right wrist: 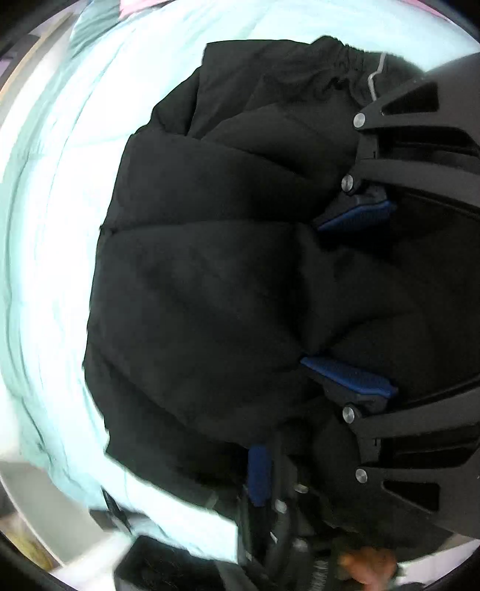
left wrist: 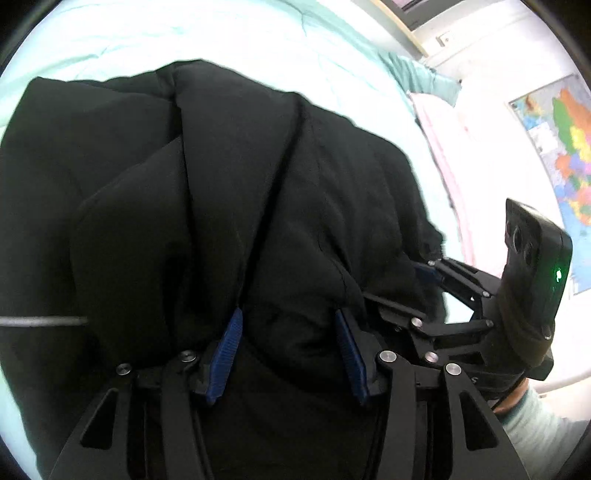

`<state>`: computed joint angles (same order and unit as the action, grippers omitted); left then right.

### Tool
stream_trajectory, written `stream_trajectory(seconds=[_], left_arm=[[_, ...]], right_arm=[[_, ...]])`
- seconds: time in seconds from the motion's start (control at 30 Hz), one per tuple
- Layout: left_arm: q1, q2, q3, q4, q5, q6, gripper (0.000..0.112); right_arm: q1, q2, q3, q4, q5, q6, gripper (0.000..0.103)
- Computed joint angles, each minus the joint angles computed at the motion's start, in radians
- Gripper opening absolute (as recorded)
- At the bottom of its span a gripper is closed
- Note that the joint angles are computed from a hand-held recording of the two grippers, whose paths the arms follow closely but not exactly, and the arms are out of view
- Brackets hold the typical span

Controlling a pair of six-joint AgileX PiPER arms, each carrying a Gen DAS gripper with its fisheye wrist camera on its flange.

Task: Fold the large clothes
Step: 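Open both grippers to release the folded jacket and lift away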

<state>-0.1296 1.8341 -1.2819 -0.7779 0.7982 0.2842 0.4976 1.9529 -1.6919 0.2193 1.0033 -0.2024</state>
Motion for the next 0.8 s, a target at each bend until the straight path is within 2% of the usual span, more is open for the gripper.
stream_trajectory(seconds=[0.17, 0.27, 0.33, 0.4, 0.43, 0.47, 0.5, 0.57, 0.63, 0.7, 0.8], left_arm=[[0.021, -0.116, 0.018, -0.016, 0.113, 0.075, 0.053], [0.056, -0.18, 0.108, -0.158, 0.115, 0.197, 0.054], [0.046, -0.186, 0.157, -0.174, 0.063, 0.211, 0.054], [0.008, -0.137, 0.182, -0.101, -0.015, 0.15, 0.053], [0.011, -0.104, 0.193, -0.102, -0.034, 0.167, 0.053], [0.022, -0.084, 0.21, -0.121, -0.053, 0.213, 0.053], [0.019, -0.077, 0.229, -0.145, -0.083, 0.254, 0.053], [0.007, -0.101, 0.274, -0.183, -0.144, 0.319, 0.053], [-0.021, -0.127, 0.321, -0.235, -0.211, 0.381, 0.053], [-0.014, -0.152, 0.385, -0.336, -0.266, 0.515, 0.053], [-0.075, -0.215, 0.473, -0.448, -0.38, 0.634, 0.053]], right_arm=[[0.007, -0.19, 0.127, 0.036, -0.014, -0.068, 0.063], [0.003, -0.232, 0.185, 0.072, -0.051, -0.104, 0.062], [0.016, -0.216, 0.225, 0.063, -0.094, -0.103, 0.059], [0.01, -0.173, 0.256, 0.051, -0.116, -0.121, 0.058], [0.019, -0.147, 0.263, 0.049, -0.122, -0.116, 0.058], [0.028, -0.122, 0.267, 0.043, -0.143, -0.11, 0.058], [0.034, -0.127, 0.312, 0.044, -0.201, -0.119, 0.058], [0.035, -0.139, 0.353, 0.075, -0.267, -0.14, 0.06], [0.005, -0.182, 0.433, 0.159, -0.328, -0.219, 0.06], [-0.01, -0.221, 0.505, 0.216, -0.395, -0.278, 0.06], [0.005, -0.286, 0.604, 0.226, -0.501, -0.288, 0.06]])
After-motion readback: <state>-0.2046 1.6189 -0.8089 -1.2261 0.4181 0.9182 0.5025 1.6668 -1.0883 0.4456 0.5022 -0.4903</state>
